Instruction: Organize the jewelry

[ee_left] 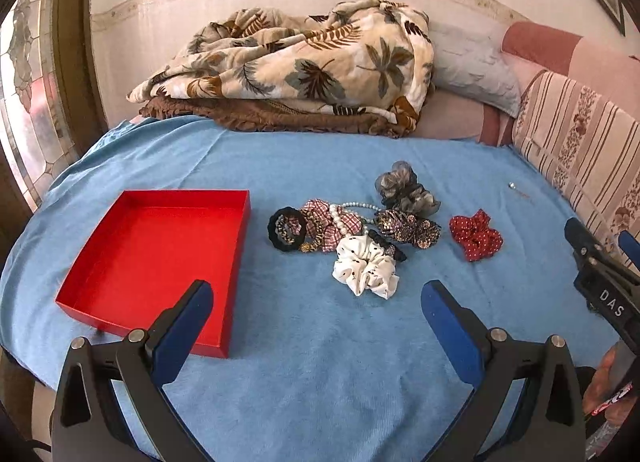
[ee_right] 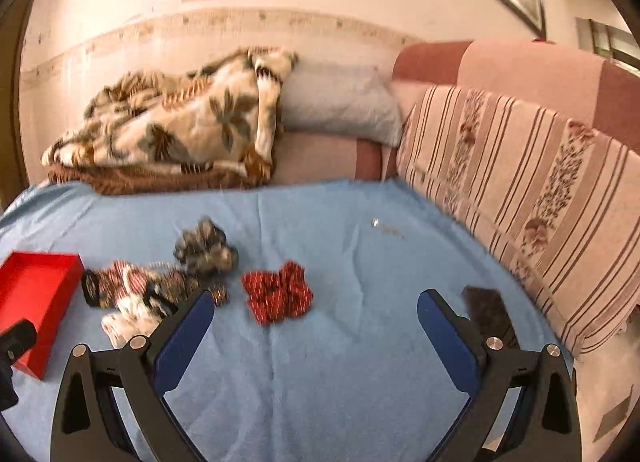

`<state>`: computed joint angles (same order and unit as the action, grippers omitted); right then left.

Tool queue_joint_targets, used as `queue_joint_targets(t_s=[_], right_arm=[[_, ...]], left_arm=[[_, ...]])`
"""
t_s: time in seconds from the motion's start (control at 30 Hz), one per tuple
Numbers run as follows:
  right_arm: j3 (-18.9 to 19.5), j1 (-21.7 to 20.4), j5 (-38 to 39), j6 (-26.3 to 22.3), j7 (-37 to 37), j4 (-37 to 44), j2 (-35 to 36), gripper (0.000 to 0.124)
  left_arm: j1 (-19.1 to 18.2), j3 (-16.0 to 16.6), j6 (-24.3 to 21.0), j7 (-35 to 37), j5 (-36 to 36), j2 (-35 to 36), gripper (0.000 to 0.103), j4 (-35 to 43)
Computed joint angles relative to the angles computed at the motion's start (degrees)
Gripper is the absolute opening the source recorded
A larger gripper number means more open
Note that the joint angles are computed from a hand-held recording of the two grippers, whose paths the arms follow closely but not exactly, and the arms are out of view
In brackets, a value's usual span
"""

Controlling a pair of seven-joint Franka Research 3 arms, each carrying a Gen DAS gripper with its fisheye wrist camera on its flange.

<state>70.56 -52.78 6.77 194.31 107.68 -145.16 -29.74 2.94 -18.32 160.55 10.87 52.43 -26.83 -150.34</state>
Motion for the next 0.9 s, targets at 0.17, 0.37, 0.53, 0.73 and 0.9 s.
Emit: queue_joint_targets(t_s=[0.17,0.37,0.53,0.73,0.9], right_arm=[[-1.9,2.7,-0.6,-2.2,-0.3,0.0,0.6,0.103],[-7.2,8.3,-5.6,-8.0,-0.8,0.6,5.1,0.103],[-7.4,8.7,-8.9,-8.0,1.5,0.3,4.7,0.103],[-8.2,8.9,-10.5,-8.5,2.8,0.6,6.1,0.103],[-8.2,8.6,-12.2,-8.8,3.6,0.9,7.6,0.103]], left_arm=[[-0.7,0.8,-0.9,1.3,-1.7,-1.5,0.103,-1.4],[-0.6,0.7,-1.3,2.1,-2.7,-2.7,0.103,-2.7],[0.5,-0.7,-1.6,0.8,-1.4,-3.2,0.103,-2.9],[0.1,-0.7,-2.2,0.5,-0.8,-2.5,0.103,-2.4],[-0.6,-0.3,-2.9,1.1,-0.9,-1.0,0.103,-1.5]])
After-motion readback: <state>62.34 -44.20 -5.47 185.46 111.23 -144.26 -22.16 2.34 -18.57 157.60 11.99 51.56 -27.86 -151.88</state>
